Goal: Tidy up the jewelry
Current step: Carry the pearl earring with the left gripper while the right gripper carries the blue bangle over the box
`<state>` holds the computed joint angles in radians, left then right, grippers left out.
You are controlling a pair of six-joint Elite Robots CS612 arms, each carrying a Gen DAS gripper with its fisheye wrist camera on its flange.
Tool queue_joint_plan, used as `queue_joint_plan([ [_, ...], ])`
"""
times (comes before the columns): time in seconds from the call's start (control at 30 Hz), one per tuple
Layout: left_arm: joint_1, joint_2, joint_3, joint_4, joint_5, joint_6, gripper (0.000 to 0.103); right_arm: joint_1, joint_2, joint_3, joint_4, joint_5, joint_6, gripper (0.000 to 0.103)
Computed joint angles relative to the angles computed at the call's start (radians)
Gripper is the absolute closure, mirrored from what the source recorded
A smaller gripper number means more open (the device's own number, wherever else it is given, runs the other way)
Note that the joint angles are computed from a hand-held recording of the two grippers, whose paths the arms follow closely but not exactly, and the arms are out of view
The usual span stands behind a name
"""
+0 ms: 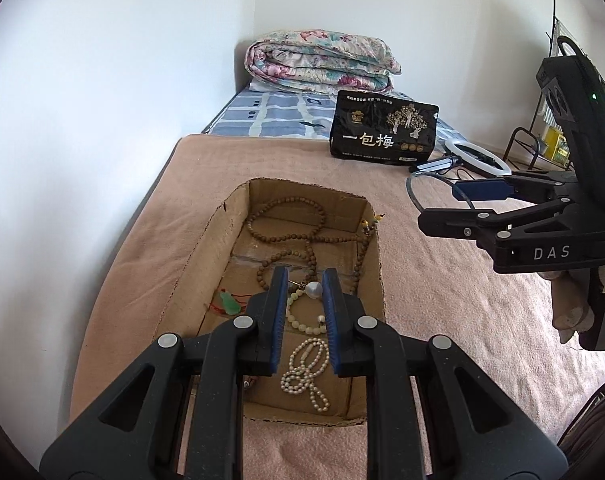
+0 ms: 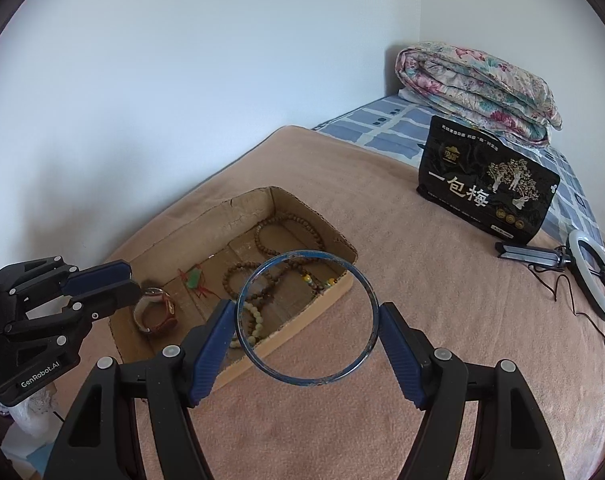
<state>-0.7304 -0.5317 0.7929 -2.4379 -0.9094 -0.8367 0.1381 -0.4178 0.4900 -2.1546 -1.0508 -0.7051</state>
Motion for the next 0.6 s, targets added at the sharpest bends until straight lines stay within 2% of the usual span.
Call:
queue_joint_plan([
  [0.6, 0.013, -0.027, 0.062, -0.026, -0.005, -0.024, 0.087, 0.036, 0.062, -0.111, 0.064, -0.01, 0.002, 0.029],
])
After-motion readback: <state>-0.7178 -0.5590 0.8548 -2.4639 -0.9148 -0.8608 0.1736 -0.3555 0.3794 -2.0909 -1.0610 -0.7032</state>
